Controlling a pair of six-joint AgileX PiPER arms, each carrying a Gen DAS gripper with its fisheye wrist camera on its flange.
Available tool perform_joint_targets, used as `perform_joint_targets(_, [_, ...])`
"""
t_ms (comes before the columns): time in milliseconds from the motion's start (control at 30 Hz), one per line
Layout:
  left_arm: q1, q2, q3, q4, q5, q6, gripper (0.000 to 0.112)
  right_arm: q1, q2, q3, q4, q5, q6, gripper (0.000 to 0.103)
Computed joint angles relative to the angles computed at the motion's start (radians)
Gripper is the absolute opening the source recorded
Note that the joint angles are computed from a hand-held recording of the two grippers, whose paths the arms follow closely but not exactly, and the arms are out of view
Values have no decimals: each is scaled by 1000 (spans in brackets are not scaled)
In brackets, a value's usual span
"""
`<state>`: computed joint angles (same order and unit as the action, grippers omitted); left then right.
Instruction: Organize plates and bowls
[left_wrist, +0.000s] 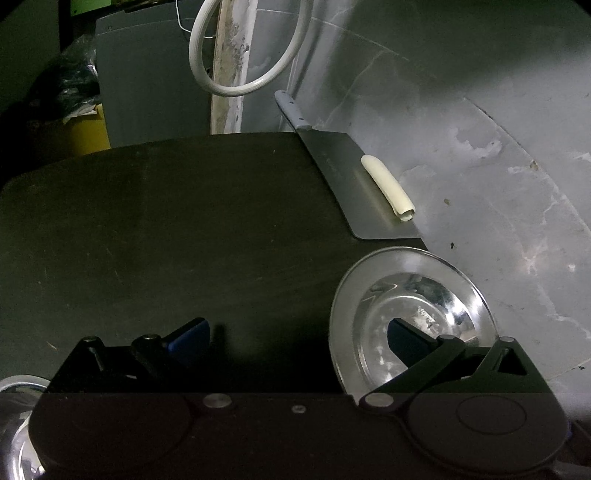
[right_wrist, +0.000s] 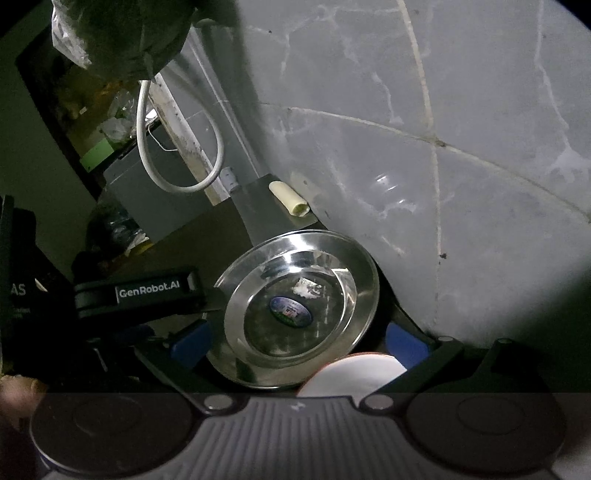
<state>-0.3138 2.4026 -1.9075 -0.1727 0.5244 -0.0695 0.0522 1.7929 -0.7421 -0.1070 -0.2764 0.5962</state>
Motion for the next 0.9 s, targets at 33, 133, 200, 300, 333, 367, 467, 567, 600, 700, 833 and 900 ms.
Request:
perform_joint_targets(33, [0, 1, -2, 4, 1, -3, 102, -3, 4, 0, -13, -5, 21, 103])
perform_joint_targets(133, [0, 7, -10, 8, 2, -5, 102, -8, 9, -3, -22, -13, 54, 103])
perform_joint_targets(200, [0, 13, -18, 12, 6, -10, 102, -9, 15, -8, -9, -11, 48, 103])
perform_joint_targets(300, [0, 26, -43, 25, 24, -27, 102, 7, 25, -18, 114, 6, -38, 103])
perform_joint_targets(333, [-1, 31, -52, 28, 31, -34, 102, 13, 29, -25, 180, 19, -80, 103])
perform_joint_targets(367, [-1, 37, -63, 28, 38, -37, 102, 16, 35, -30, 229, 25, -107, 103])
perform_joint_targets(467, [0, 53, -92, 1, 56, -10, 98, 7, 52, -34, 222, 8, -47, 102])
perform_joint_targets(567, [1, 64, -108, -29, 70, 27, 91, 9, 72, -53, 311, 18, -119, 95])
perform_joint_targets(600, [2, 65, -109, -42, 72, 41, 87, 9, 76, -58, 346, 24, -153, 90])
perform_joint_targets(700, [7, 68, -108, -88, 74, 85, 72, 0, 85, -55, 369, 20, -166, 76])
perform_joint_targets(833, [11, 64, -102, -143, 73, 149, 43, -7, 101, -61, 402, 20, -207, 53])
perform_joint_targets(900, [15, 67, -105, -173, 80, 177, 36, -13, 107, -64, 377, 18, -190, 43])
